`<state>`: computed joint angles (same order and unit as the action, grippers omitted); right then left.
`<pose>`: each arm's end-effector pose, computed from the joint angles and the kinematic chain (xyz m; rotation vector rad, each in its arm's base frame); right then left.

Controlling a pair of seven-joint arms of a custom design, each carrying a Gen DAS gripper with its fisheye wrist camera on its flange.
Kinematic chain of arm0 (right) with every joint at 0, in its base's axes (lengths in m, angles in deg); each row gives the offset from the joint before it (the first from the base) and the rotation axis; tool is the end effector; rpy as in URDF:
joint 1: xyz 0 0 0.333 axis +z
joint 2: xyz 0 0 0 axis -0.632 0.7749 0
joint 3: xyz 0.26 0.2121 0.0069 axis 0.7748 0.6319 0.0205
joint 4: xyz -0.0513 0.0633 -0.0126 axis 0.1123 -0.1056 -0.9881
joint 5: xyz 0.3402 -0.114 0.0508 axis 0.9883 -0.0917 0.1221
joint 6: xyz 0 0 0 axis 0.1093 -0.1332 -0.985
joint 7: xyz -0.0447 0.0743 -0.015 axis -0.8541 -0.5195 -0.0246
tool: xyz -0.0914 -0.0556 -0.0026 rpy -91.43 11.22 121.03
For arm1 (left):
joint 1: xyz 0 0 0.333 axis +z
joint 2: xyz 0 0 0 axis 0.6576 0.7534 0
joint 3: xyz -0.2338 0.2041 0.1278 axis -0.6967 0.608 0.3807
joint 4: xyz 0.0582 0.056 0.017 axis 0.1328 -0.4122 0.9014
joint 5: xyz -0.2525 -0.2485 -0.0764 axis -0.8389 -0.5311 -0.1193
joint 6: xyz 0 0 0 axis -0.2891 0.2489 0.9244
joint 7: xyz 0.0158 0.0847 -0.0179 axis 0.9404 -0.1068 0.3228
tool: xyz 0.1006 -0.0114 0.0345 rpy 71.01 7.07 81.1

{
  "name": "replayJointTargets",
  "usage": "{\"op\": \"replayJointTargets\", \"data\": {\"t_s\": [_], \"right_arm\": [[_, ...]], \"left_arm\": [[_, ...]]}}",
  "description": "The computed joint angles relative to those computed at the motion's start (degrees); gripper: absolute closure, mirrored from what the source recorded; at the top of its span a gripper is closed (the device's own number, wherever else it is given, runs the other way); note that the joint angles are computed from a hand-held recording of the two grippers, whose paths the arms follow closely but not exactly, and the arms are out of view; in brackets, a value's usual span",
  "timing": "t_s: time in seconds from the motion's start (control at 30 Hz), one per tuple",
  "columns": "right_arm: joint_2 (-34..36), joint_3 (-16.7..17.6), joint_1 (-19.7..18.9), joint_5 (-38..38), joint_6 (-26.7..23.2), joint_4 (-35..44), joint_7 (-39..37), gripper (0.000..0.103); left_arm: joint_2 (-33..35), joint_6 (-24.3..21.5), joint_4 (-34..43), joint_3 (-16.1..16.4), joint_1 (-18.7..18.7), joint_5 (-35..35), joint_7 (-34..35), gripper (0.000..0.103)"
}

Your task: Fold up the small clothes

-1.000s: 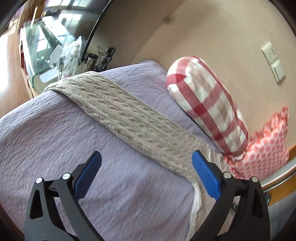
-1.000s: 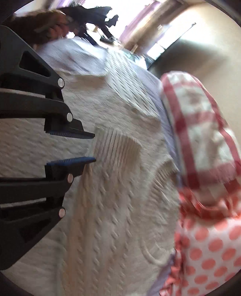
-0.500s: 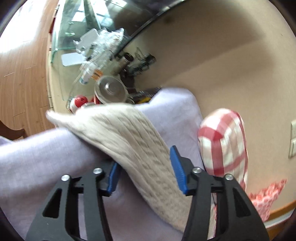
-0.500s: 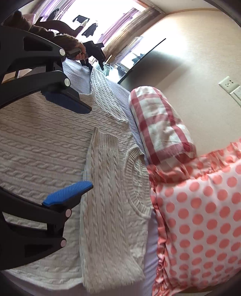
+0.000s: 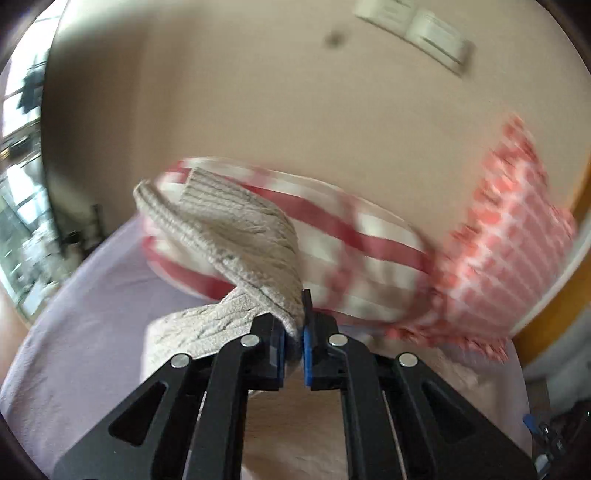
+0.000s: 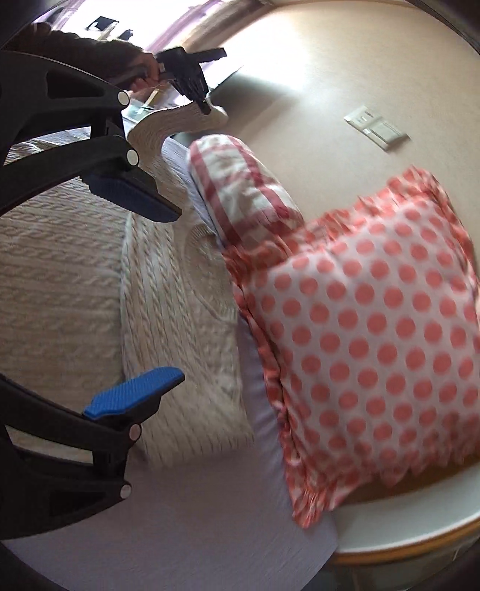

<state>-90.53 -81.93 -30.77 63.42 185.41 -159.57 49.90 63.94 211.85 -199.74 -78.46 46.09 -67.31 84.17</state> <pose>0.5563 0.0582 0.5626 -1.5565 1.5098 -0.0865 0.5435 0.0603 0.5805 -2.0318 1.3196 -1.0383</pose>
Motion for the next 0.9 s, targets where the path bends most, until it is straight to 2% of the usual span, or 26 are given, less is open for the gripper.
{"op": "replayJointTargets", "data": {"t_s": [0.03, 0.1, 0.13, 0.2, 0.23, 0.27, 0.3, 0.4, 0.47, 0.5, 0.57, 0.67, 0.73, 0.83, 0.87, 0.9], "right_arm": [[0.11, -0.13, -0.15, 0.11, 0.39, -0.18, 0.37, 0.021], [0.89, -0.43, -0.66, -0.51, 1.14, -0.41, 2.22, 0.021], [1.19, -0.44, -0.87, -0.94, 1.04, -0.37, 2.89, 0.021], [1.91, -0.46, -1.34, -1.5, 0.34, -0.18, 4.01, 0.021], [2.35, -0.57, -1.72, -1.37, -0.63, 0.14, 4.68, 0.021], [2.6, -0.61, -2.09, -0.93, -1.73, 0.37, 4.99, 0.021], [3.06, -0.76, -2.59, -0.52, -3.49, 0.93, 5.34, 0.021], [4.16, -0.43, -3.27, -1.4, -6.67, 2.44, 5.14, 0.021], [5.58, 0.08, -3.37, -2.71, -8.03, 4.09, 5.65, 0.025], [7.16, 0.38, -3.33, -4.47, -9.22, 5.81, 7.03, 0.031], [10.04, 0.94, -3.57, -7.52, -10.88, 9.09, 10.35, 0.033], [13.82, 1.49, -3.31, -15.13, -11.2, 12.72, 18.39, 0.04], [14.44, 1.43, -2.62, -20.63, -7.87, 12.27, 23.39, 0.041], [14.94, 2.22, -2.83, -24.7, -4.77, 11.49, 25.04, 0.041], [15.37, 2.37, -2.9, -26.11, -5.0, 11.8, 26.01, 0.044], [16.09, 2.42, -2.95, -27.77, -5.87, 12.29, 27.13, 0.054]], "left_arm": [[1.62, -0.9, 2.09, -1.21, -3.8, -6.05, 7.12, 0.096], [6.32, -4.32, 6.53, -5.5, -7.89, -12.59, 16.5, 0.096], [8.56, -6.26, 8.33, -7.29, -8.56, -12.99, 18.38, 0.095], [13.58, -11.1, 11.76, -9.74, -10.48, -8.04, 17.41, 0.095], [16.27, -15.78, 13.94, -11.31, -10.82, -7.19, 17.98, 0.093], [17.16, -17.94, 14.39, -12.46, -10.53, -7.7, 18.75, 0.092], [17.14, -19.07, 13.8, -13.83, -9.73, -9.74, 21.02, 0.092], [12.89, -17.89, 9.19, -16.25, -7.06, -20.15, 31.41, 0.081], [6.76, -16.02, 3.67, -15.67, -5.81, -30.63, 39.99, 0.063], [4.81, -14.51, 2.01, -15.01, -6.39, -32.43, 40.85, 0.06], [-1.07, -10.39, -3.56, -12.86, -6.97, -35.36, 42.7, 0.053], [-7.83, -7.78, -10.37, -9.74, -7.13, -34.41, 40.96, 0.049], [-11.49, -6.09, -14.8, -8.52, -6.15, -31.16, 37.25, 0.046], [-15.9, -3.79, -20.89, -6.08, -5.04, -28.37, 33.71, 0.043], [-16.93, -3.44, -22.42, -5.19, -5.1, -27.92, 32.89, 0.041], [-17.16, -3.06, -23.38, -3.86, -5.52, -27.93, 32.64, 0.041]]}}
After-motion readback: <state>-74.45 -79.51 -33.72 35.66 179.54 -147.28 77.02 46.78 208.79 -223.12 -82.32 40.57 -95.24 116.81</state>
